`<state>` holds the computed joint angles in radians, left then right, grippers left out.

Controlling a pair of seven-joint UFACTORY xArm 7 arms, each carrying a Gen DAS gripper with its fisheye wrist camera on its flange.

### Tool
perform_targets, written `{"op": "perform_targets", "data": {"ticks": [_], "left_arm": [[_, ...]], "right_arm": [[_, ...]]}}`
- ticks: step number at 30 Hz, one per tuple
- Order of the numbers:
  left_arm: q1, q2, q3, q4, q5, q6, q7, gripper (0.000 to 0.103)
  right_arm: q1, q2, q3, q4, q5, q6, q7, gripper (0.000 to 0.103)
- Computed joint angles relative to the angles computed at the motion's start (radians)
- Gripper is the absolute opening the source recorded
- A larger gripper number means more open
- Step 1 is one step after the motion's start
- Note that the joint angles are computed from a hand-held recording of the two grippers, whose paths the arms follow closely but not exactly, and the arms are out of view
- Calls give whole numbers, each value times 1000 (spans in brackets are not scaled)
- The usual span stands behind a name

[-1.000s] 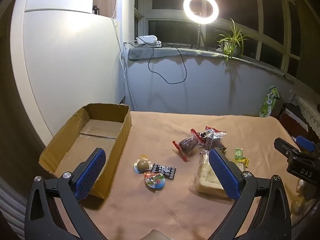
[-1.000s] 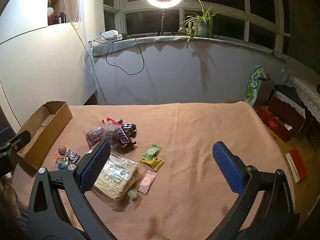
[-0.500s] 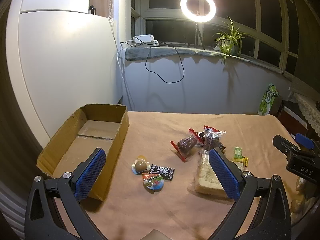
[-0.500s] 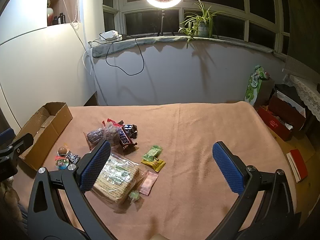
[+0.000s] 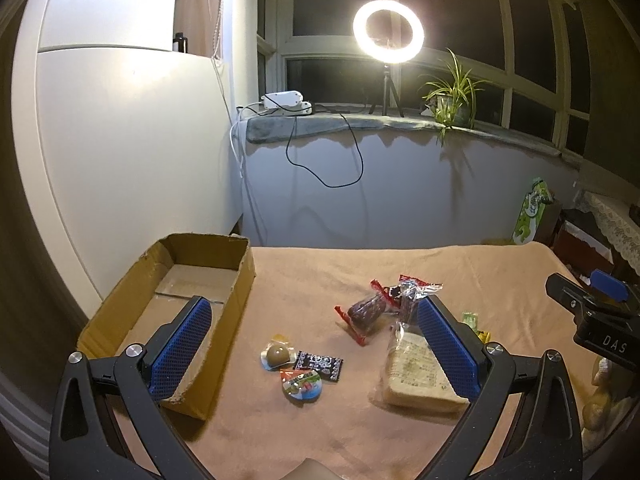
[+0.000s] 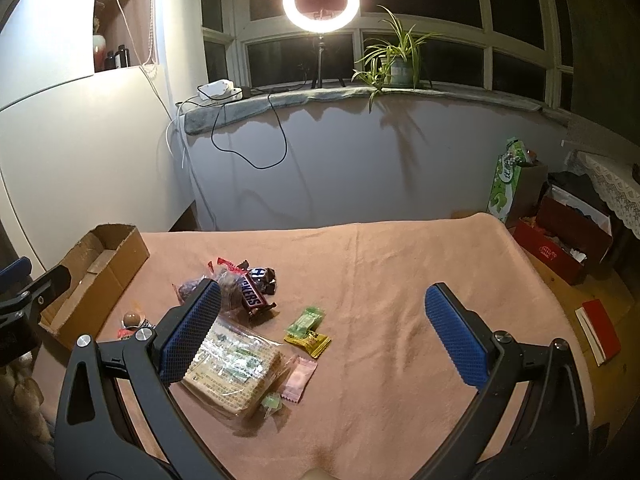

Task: Organize snacks

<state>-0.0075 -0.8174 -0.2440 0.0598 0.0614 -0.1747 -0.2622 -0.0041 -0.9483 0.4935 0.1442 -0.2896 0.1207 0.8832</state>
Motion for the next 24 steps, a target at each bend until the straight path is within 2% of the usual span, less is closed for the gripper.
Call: {"op": "perform_targets", "data": {"ticks": [14,24], "left_arm": [[-25,2,22,-4,5,9,5,102],[-33,-2,24,-7,5,16,5,102]], "right_arm": [[20,8,-22,-4,4,-3,-23,103],[20,26,-9,1,9,-12,-22,103]]}}
